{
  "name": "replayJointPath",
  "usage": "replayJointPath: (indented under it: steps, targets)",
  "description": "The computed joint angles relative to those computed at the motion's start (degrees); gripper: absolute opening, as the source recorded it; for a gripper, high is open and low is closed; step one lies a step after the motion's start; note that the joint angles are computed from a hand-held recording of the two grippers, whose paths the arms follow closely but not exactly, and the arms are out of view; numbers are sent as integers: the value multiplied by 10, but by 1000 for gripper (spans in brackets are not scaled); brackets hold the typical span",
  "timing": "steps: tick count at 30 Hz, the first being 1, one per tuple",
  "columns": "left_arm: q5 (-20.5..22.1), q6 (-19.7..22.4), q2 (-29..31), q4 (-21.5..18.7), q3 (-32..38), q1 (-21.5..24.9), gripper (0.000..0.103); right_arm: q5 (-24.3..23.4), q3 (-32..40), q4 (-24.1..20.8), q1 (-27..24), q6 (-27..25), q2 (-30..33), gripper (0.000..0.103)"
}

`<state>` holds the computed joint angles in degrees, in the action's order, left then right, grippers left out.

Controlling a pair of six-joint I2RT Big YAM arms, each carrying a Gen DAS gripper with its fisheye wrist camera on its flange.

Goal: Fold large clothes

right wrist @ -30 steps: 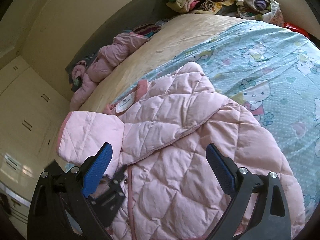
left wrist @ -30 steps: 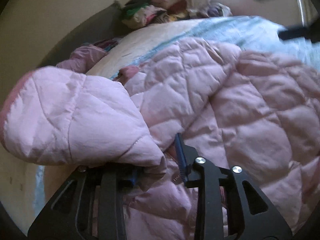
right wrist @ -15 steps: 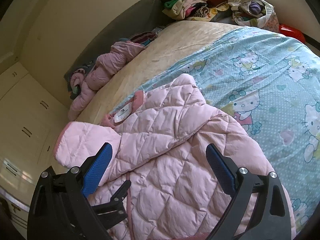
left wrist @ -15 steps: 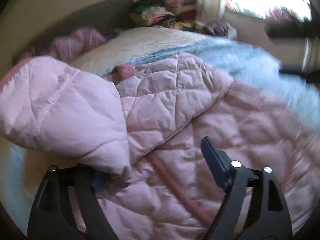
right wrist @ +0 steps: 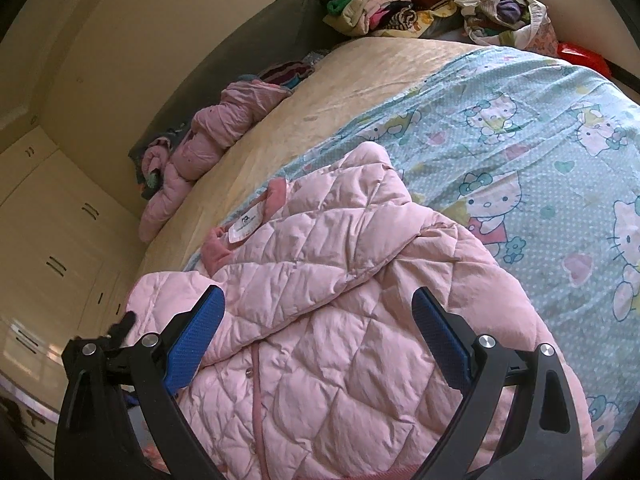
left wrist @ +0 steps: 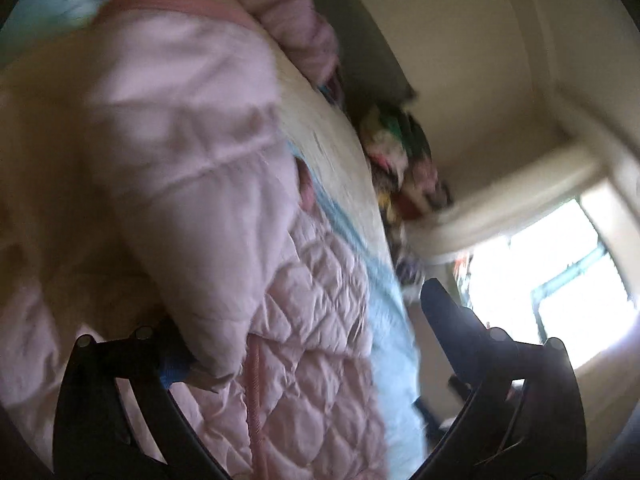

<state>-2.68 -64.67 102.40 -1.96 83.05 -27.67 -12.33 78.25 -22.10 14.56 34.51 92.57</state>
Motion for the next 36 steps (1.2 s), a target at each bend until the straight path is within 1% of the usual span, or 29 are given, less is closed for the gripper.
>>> replayJointPath:
  steps: [1,2,4,5,6,7,10,11,12,14,15,16,17,18,19,20,21,24,26,29,32,34,35,36]
  targets:
    - [-31,0,-9,-4,-7,-3,93,-3,1,0,1,0,2,94]
    - [-73,9,-18,-20,-8,-8,93,-4,1,0,2,-1,3,94]
    - [-130,24,-28,-39,-7,-13,93,-5,3,0,4,-3,6,94]
    - [-142,26,-31,-54,-4,-13,93,-6,3,0,5,-3,7,94]
    - [-145,24,-33,-67,-1,-11,93,-6,4,0,6,-3,8,94]
    - [-151,16,-36,-73,-3,-8,93,-7,5,-1,6,-3,9,94]
    - [-187,-17,-53,-80,-24,3,93,-8,7,-1,9,-5,11,94]
    - [-189,-26,-59,-72,-34,9,93,-9,8,-2,10,-6,13,94]
    - [-174,-29,-68,-57,-49,17,93,-10,9,-3,10,-6,14,94]
    - [-116,-43,-63,-41,-54,35,93,-12,11,-3,12,-7,17,94]
    - [-101,-45,-66,-24,-63,40,93,-12,12,-4,13,-7,18,94]
    - [-98,-41,-64,-14,-65,42,93,-12,12,-4,14,-8,19,94]
    - [-100,-25,-63,-15,-61,40,85,-13,14,-4,15,-8,21,94]
    - [-98,-13,-64,-14,-61,40,65,-12,15,-5,17,-9,21,94]
    - [-99,-3,-64,-10,-60,39,55,-11,15,-6,18,-10,21,94]
    - [-101,12,-65,2,-60,35,36,-11,15,-6,18,-11,21,94]
    - [-94,24,-66,10,-61,35,21,-12,15,-5,19,-11,21,94]
    - [-74,76,-67,23,-47,25,18,-11,14,-3,20,-13,20,94]
    - [-58,117,-59,18,-25,15,18,-10,13,-2,21,-13,19,94]
    - [-23,158,-44,12,2,1,18,-9,13,-1,20,-11,19,94]
    - [9,197,-21,-8,38,-12,18,-7,9,3,18,-8,15,94]
    - [35,218,-4,-26,59,-18,23,-5,8,4,17,-7,13,94]
    - [47,223,3,-33,68,-19,31,-6,6,4,16,-6,12,94]
    - [65,226,14,-46,82,-22,45,-7,6,4,14,-4,11,94]
